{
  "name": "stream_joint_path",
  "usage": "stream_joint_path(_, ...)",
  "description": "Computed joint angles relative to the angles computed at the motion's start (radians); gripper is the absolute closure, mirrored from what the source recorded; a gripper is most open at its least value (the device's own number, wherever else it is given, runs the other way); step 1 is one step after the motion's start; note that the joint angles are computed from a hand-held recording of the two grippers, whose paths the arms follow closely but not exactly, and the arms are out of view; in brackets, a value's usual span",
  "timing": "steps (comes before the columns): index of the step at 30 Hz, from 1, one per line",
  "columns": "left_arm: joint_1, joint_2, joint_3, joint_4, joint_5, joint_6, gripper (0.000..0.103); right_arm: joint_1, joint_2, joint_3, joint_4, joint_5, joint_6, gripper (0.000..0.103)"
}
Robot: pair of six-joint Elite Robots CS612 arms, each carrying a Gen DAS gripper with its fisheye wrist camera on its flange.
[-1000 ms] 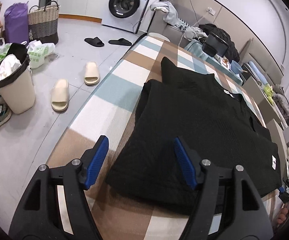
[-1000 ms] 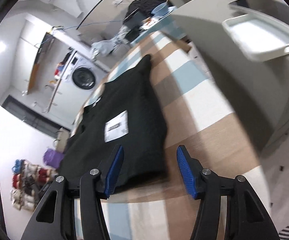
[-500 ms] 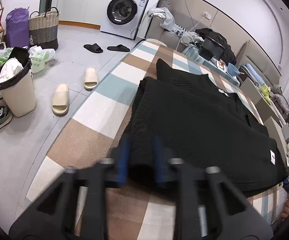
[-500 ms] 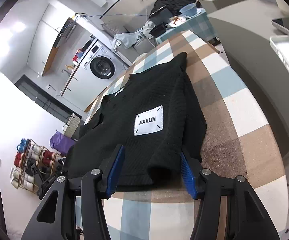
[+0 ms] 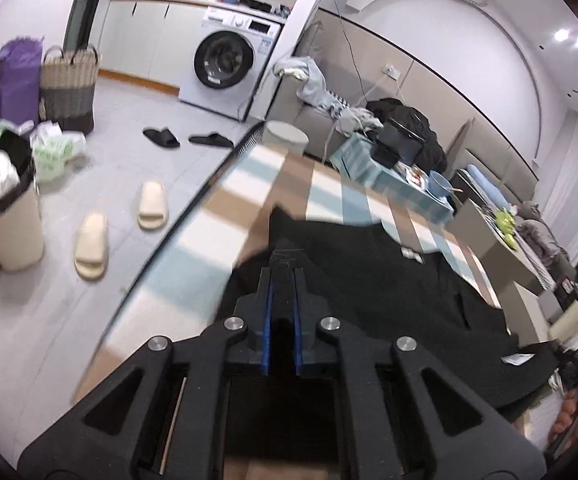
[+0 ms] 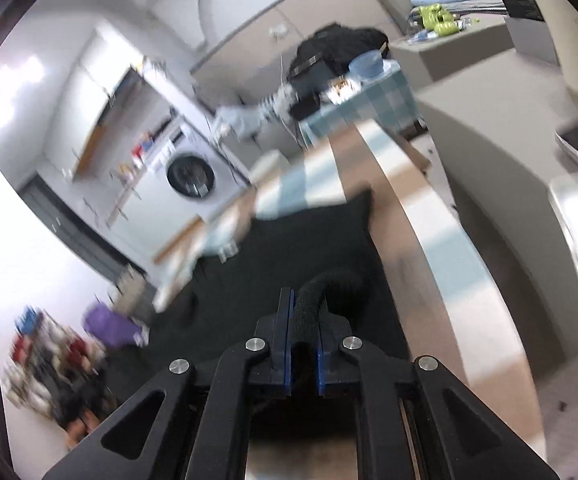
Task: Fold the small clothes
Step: 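Grasp the hem with both grippers and lift it toward the collar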
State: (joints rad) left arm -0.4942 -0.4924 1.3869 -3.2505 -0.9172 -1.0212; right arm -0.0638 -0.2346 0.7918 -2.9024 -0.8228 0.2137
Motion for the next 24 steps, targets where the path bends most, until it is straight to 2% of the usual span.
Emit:
stream_joint_path(2, 0.012, 0.015, -0.043, -0.010, 0.013, 0.037, 0.098, 0.008, 0.041, -0.092, -0.028, -0.024, 0.054, 0.095)
stream_joint_path(4, 0.026, 0.027, -0.085, 0.007, 0.016, 0.064, 0.098, 0.013, 0.095, -0.202, -0.039, -0.016, 0.120, 0.095)
stream_joint_path(8, 0.041, 0.045, -0.135, 0.056, 0.016, 0.076, 0.098, 0.026, 0.118, -0.267, 0.016, -0.085, 0.115, 0.095)
stream_joint_path(14, 0.045, 0.067, -0.138, 0.147, -0.064, 0.042, 0.097, 0.036, 0.070, -0.157, 0.139, -0.214, -0.021, 0.095)
stream_joint_path(17, 0.040, 0.071, -0.131, 0.221, -0.101, -0.002, 0.095, 0.035, 0.058, -0.119, 0.180, -0.248, -0.059, 0.095)
stream_joint_path(18, 0.038, 0.067, -0.122, 0.240, -0.118, -0.024, 0.094, 0.035, 0.051, -0.104, 0.188, -0.256, -0.077, 0.091)
stream_joint_path(19, 0.035, 0.066, -0.110, 0.237, -0.130, -0.035, 0.092, 0.034, 0.045, -0.091, 0.204, -0.260, -0.100, 0.082)
stream_joint_path(20, 0.030, 0.059, -0.089, 0.231, -0.135, -0.049, 0.085, 0.030, 0.029, -0.059, 0.207, -0.261, -0.121, 0.077)
stream_joint_path(21, 0.026, 0.055, -0.075, 0.230, -0.132, -0.059, 0.080, 0.027, 0.017, -0.033, 0.200, -0.261, -0.126, 0.065)
stream_joint_path(22, 0.020, 0.049, -0.058, 0.231, -0.126, -0.072, 0.070, 0.021, -0.002, 0.010, 0.190, -0.259, -0.132, 0.060)
stream_joint_path(23, 0.014, 0.043, -0.040, 0.226, -0.121, -0.078, 0.061, 0.016, -0.021, 0.049, 0.184, -0.247, -0.145, 0.060)
stream_joint_path(24, 0.008, 0.038, -0.028, 0.235, -0.115, -0.083, 0.059, 0.013, -0.036, 0.079, 0.190, -0.238, -0.164, 0.060)
